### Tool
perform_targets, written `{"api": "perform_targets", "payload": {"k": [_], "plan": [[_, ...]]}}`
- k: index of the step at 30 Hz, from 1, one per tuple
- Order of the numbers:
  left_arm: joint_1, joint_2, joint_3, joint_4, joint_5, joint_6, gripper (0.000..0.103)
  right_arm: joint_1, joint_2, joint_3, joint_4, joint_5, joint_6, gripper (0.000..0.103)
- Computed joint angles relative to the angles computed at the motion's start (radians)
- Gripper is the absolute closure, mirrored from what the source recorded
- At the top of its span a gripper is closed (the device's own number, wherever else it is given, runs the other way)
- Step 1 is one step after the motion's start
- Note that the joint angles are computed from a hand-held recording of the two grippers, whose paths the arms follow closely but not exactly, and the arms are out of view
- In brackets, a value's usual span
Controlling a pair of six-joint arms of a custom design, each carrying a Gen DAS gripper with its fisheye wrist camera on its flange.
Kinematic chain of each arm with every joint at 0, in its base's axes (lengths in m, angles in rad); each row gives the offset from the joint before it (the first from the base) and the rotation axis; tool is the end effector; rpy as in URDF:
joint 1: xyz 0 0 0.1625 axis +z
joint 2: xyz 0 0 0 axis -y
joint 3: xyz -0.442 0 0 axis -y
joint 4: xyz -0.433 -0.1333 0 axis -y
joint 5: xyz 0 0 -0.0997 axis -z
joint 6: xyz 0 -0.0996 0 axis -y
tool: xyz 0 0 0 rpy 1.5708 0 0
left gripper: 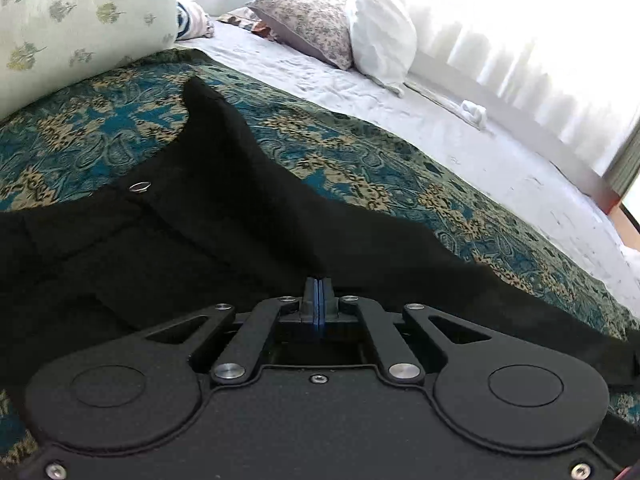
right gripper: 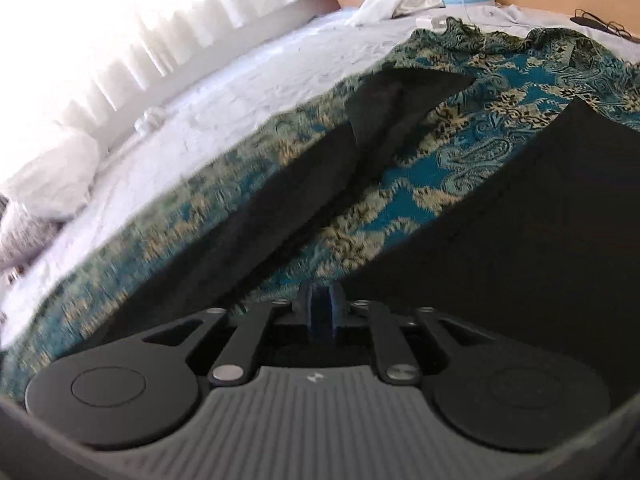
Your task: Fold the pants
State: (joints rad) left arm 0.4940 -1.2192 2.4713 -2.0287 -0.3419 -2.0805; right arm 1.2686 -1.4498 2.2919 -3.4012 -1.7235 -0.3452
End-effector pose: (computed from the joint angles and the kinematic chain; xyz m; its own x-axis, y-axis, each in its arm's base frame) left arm -0.1863 -0.3583 0.0717 -0.7498 -0.5896 -0.3005 0.0766 0.3737 -0.9244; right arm -0.0297 -0.4922 0.3073 -0.9077 0.2132 0.3613 -0.1524 0.6348 -0.7575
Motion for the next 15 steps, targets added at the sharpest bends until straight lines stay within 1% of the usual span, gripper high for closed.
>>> {"api": "perform_targets", "payload": {"k": [1,2,3,4,5,6,7,8,9,10,11,12,13,14,15], "plan": [[-0.012,-0.006,0.001,0.032,0.007,-0.032,0.101,-0.005,0.010,-0.004,-0.021,0.025,0.012,0.067],[-0.021,-0.009,-0.004,0.079,0.014,-0.063,0.101,-0.012,0.022,-0.015,-0.044,0.053,0.028,0.059],[-0.022,-0.004,-0.014,0.100,0.024,-0.064,0.101,-0.018,0.038,-0.031,-0.064,0.070,0.040,0.051],[-0.027,-0.008,-0.009,0.080,0.032,-0.030,0.101,-0.019,0.054,-0.049,-0.078,0.071,0.057,0.048],[-0.027,-0.008,-0.001,0.027,0.044,0.022,0.100,-0.015,0.073,-0.077,-0.082,0.058,0.074,0.047],[-0.024,-0.008,0.003,-0.018,0.059,0.075,0.098,-0.008,0.099,-0.111,-0.092,0.030,0.082,0.047],[-0.017,-0.006,0.000,-0.039,0.073,0.111,0.094,0.007,0.134,-0.146,-0.123,-0.014,0.078,0.046],[-0.007,-0.001,-0.014,-0.028,0.084,0.129,0.092,0.021,0.164,-0.180,-0.143,-0.060,0.056,0.042],[0.005,0.007,-0.026,-0.030,0.093,0.149,0.084,0.038,0.197,-0.216,-0.159,-0.112,0.026,0.040],[0.021,0.019,-0.034,-0.072,0.106,0.192,0.069,0.052,0.230,-0.254,-0.165,-0.155,-0.010,0.037],[0.041,0.032,-0.042,-0.121,0.118,0.233,0.060,0.062,0.256,-0.286,-0.163,-0.184,-0.042,0.036],[0.064,0.044,-0.054,-0.158,0.128,0.266,0.049,0.070,0.281,-0.316,-0.162,-0.208,-0.071,0.032],[0.086,0.055,-0.074,-0.152,0.135,0.269,0.047,0.078,0.307,-0.346,-0.162,-0.226,-0.100,0.028],[0.105,0.064,-0.090,-0.151,0.139,0.278,0.046,0.084,0.327,-0.365,-0.167,-0.238,-0.121,0.026],[0.131,0.078,-0.106,-0.192,0.139,0.322,0.039,0.090,0.353,-0.393,-0.165,-0.253,-0.142,0.024]]}}
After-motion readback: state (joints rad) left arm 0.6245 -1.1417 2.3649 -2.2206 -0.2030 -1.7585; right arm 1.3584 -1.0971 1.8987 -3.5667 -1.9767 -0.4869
